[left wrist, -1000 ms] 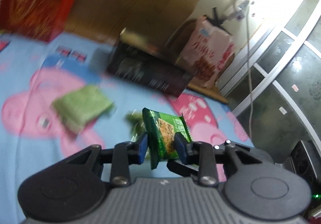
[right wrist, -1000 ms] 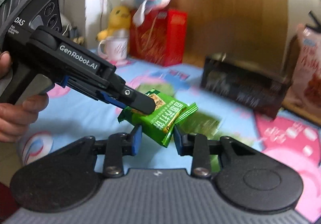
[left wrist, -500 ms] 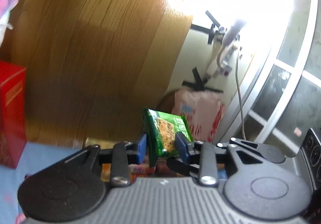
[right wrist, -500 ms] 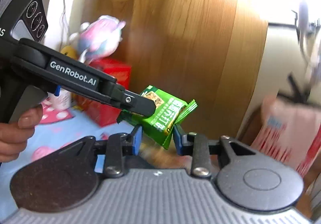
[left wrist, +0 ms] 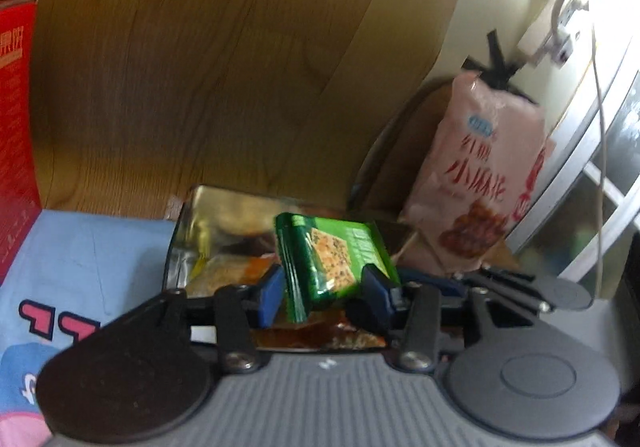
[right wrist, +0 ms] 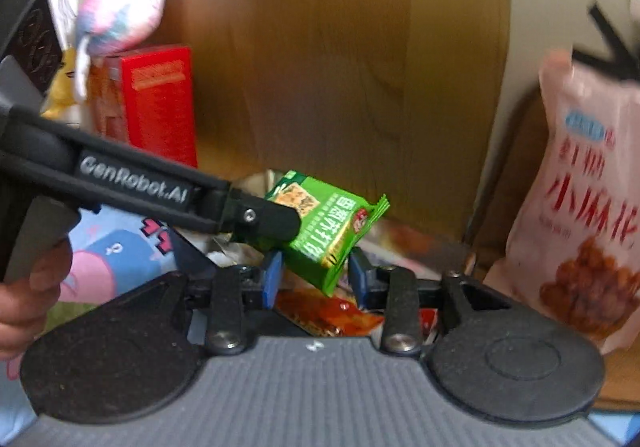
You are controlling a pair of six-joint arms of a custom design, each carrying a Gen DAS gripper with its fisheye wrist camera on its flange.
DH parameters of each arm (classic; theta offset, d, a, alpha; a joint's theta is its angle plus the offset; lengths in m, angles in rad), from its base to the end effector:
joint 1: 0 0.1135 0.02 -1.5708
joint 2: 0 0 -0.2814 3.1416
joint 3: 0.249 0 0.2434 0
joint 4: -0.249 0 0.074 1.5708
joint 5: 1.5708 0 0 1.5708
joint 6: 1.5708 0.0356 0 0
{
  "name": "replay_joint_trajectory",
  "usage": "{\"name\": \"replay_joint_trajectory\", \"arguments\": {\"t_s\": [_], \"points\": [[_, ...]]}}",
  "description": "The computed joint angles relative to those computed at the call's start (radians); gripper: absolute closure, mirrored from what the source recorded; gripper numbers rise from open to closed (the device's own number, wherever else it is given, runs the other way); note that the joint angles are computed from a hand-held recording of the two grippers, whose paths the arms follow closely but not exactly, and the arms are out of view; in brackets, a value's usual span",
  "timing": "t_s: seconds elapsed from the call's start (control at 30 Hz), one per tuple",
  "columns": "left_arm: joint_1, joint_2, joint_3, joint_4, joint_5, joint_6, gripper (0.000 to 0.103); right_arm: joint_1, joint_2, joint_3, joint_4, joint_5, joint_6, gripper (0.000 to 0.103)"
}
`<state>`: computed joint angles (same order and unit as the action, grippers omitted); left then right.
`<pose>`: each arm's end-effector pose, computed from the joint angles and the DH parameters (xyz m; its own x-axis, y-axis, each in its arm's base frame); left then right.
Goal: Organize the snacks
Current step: 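Carry the green cracker pack into the black tin box and release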
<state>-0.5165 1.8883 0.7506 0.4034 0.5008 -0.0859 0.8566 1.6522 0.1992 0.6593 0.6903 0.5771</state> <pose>0.2867 -0.1825 0.1214 -0.6443 0.2793 -0.7120 0.6904 0.6130 -0.3842 0.1490 0.1373 0.0944 -0.5497 0.0082 -0.8353 0.0116 0.9999 0.0021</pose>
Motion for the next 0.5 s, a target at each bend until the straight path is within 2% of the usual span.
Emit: {"name": "replay_joint_trajectory", "arguments": {"t_s": [0.1, 0.17, 0.3, 0.4, 0.5], "points": [[0.019, -0.02, -0.025, 0.004, 0.019, 0.008, 0.059, 0.001, 0.014, -0.012, 0.013, 0.049, 0.042, 0.056], [0.059, -0.067, -0.074, 0.027, 0.055, 0.012, 0.059, 0.025, -0.046, -0.041, 0.005, 0.093, 0.092, 0.055], [0.198, -0.182, -0.17, -0.001, 0.17, 0.034, 0.059, 0.211, -0.166, -0.104, -0.035, 0.234, 0.26, 0.055], [0.333, -0.253, -0.244, -0.087, 0.271, 0.139, 0.059, 0.428, -0.136, -0.114, -0.104, 0.306, 0.467, 0.055], [0.461, -0.291, -0.321, -0.214, 0.369, 0.331, 0.059, 0.577, 0.011, -0.066, -0.174, 0.307, 0.693, 0.055]]}}
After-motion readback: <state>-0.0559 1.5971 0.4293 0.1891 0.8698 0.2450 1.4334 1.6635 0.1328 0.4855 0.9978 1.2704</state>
